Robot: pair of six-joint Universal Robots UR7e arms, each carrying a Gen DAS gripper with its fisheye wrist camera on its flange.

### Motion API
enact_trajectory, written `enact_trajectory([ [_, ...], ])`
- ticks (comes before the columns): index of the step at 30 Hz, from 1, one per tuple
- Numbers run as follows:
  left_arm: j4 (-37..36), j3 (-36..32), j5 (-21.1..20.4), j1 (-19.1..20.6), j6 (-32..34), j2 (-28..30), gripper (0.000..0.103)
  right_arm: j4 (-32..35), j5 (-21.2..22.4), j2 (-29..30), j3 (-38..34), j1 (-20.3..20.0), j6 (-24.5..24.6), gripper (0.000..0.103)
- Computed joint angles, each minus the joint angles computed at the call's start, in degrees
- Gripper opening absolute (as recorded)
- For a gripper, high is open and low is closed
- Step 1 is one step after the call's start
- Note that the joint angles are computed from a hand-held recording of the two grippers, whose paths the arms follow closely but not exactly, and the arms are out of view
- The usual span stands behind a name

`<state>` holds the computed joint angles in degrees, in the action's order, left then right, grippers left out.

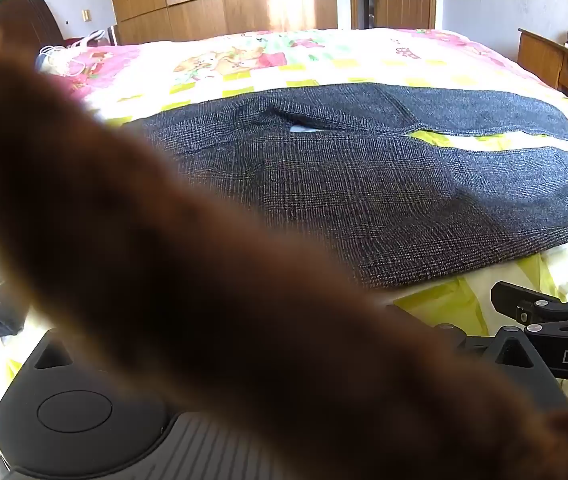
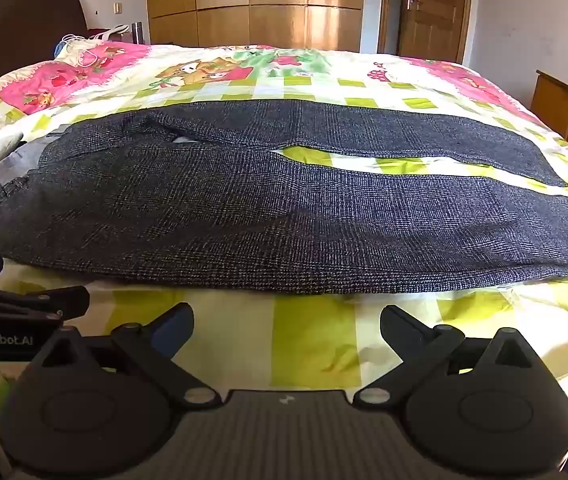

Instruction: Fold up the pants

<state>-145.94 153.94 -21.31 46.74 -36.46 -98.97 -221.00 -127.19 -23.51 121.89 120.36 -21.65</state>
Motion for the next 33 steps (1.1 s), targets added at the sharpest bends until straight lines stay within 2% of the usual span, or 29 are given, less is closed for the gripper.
enact_trajectory([
  [6, 0.51, -0.04, 0.15, -0.04, -0.35, -0.14, 0.103, 0.49, 0.06, -0.15, 0.01, -0.15, 0.26, 0.103],
  [9, -4.88, 0.50, 0.06, 0.85, 2.36, 2.05, 0.103, 0.61, 0.00, -0.22, 0.15, 0.01, 0.61, 0.103],
  [17, -0.18, 0.04, 0.23, 0.10, -0.25, 0.57, 0.103, 0.77, 0.43, -0.35, 0.35, -0.44, 0.11, 0.103],
  [33, -1.13, 0.08, -0.50, 0.12, 1.30, 0.53, 0.103, 1.45, 0.33, -0.43, 0.30, -0.17, 0.55, 0.103],
])
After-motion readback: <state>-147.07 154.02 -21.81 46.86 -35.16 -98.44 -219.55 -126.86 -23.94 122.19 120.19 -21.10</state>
